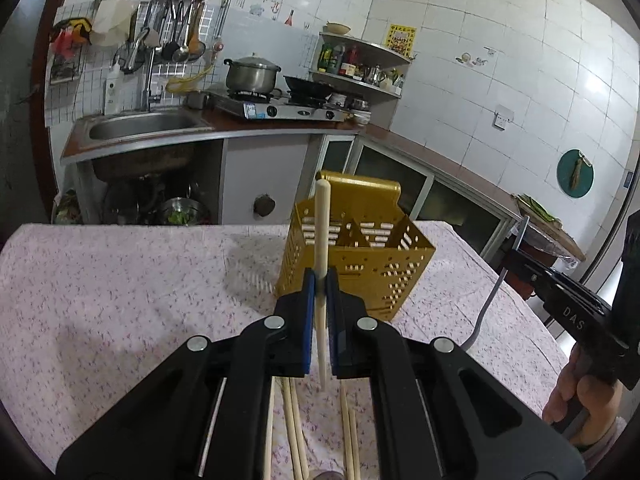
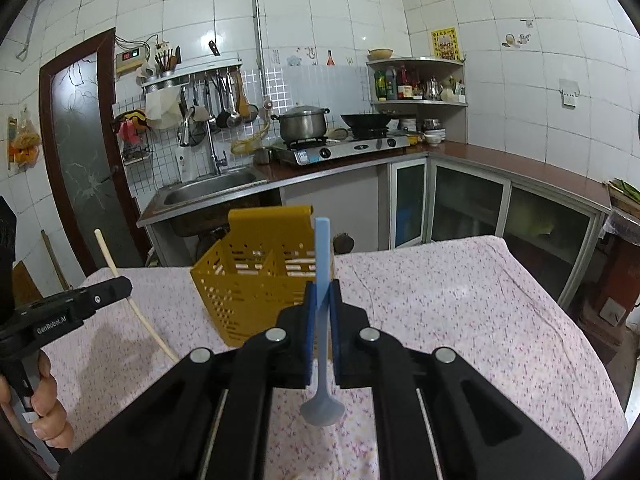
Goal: Organize utensils
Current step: 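Carry the spatula with the right tool into the yellow holder while the left tool carries the chopstick there, then open both tools to release spatula and chopstick into the holder, withdraw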
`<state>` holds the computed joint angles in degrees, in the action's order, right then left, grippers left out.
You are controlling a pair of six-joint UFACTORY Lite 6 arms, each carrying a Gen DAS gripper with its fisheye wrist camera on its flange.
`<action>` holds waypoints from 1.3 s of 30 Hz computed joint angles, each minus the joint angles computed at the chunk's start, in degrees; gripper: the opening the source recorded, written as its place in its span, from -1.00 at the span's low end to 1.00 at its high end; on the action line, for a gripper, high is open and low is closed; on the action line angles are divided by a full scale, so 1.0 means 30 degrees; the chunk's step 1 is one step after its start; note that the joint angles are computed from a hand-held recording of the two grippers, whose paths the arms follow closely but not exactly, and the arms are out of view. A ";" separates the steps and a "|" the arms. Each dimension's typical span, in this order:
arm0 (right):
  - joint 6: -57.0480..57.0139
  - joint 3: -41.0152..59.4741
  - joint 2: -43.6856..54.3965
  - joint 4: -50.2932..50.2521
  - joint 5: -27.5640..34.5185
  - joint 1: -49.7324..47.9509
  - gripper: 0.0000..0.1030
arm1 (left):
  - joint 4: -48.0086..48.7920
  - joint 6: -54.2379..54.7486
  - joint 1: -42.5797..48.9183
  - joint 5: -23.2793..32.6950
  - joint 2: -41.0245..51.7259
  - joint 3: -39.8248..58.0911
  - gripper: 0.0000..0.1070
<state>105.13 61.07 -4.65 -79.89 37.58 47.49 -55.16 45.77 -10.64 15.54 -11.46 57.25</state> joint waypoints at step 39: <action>-0.1069 0.9549 1.0238 -0.1081 -0.4671 -0.4583 -0.84 | 0.9927 -0.8848 -0.0914 -0.1010 1.0434 1.0618 -0.57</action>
<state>101.93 89.72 26.06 -83.14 23.57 33.74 -25.38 19.22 -13.38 12.51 19.84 89.10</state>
